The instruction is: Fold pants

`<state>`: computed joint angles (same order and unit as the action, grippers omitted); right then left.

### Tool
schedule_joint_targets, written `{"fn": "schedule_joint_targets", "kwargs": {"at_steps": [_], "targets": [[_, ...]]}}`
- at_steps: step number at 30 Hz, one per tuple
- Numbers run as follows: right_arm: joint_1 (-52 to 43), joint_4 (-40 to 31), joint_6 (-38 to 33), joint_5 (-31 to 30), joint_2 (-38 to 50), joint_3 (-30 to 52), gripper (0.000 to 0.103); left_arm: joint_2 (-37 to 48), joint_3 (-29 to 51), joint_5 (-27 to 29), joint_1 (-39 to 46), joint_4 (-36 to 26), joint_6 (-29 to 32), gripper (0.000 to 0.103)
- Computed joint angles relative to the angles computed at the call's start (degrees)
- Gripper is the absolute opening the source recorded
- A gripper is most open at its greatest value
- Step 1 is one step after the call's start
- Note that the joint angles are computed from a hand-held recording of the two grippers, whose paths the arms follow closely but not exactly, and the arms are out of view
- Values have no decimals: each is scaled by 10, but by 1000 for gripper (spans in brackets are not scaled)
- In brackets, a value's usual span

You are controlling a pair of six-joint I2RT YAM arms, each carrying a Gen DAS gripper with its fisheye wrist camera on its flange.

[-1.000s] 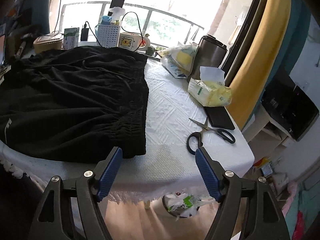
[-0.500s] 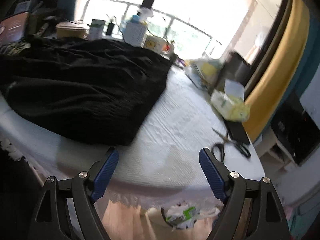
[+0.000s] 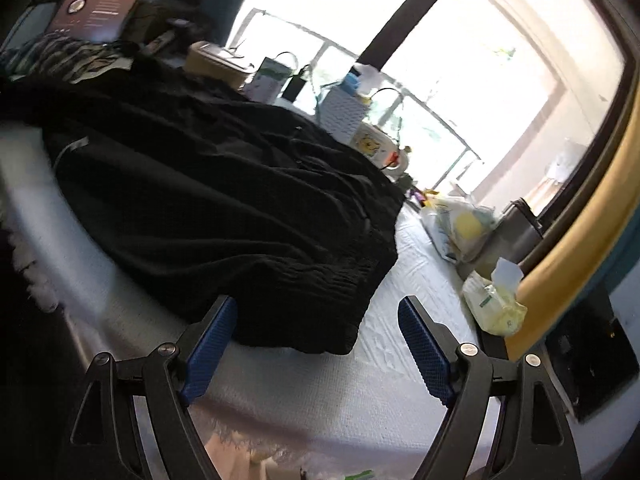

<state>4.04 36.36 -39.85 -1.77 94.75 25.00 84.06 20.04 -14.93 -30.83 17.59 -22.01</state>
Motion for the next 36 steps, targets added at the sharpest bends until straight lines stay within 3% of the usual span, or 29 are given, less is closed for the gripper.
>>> {"fn": "schedule_joint_targets", "kwargs": {"at_steps": [3, 9, 11, 12, 13, 15, 18, 24, 30, 36], "targets": [[-11, -43, -6, -19, 1, 12, 84, 8, -6, -6, -3, 22, 6, 47], [12, 31, 40, -19, 53, 19, 84, 27, 0, -28, -13, 35, 12, 47], [18, 51, 62, -23, 66, 22, 72, 28, 0, -29, -13, 37, 16, 46], [18, 48, 69, -26, 71, 27, 49, 26, -2, -27, -12, 38, 19, 43], [17, 55, 77, -24, 73, 27, 44, 24, -3, -27, -11, 39, 21, 40], [3, 50, 91, -50, 67, 26, 40, 14, -6, -25, -10, 35, 25, 20], [-31, 53, 123, -89, 43, 11, 37, -12, -13, -36, -21, 36, 32, 10], [-129, -8, 214, -218, -16, 27, 32, -74, 11, -50, -62, 4, 47, 5], [-173, -50, 212, -233, -93, 19, 28, -153, 39, -34, -85, -50, 58, 5], [-222, -88, 216, -262, -163, 18, 28, -170, 69, -11, -104, -77, 55, 4]]}}
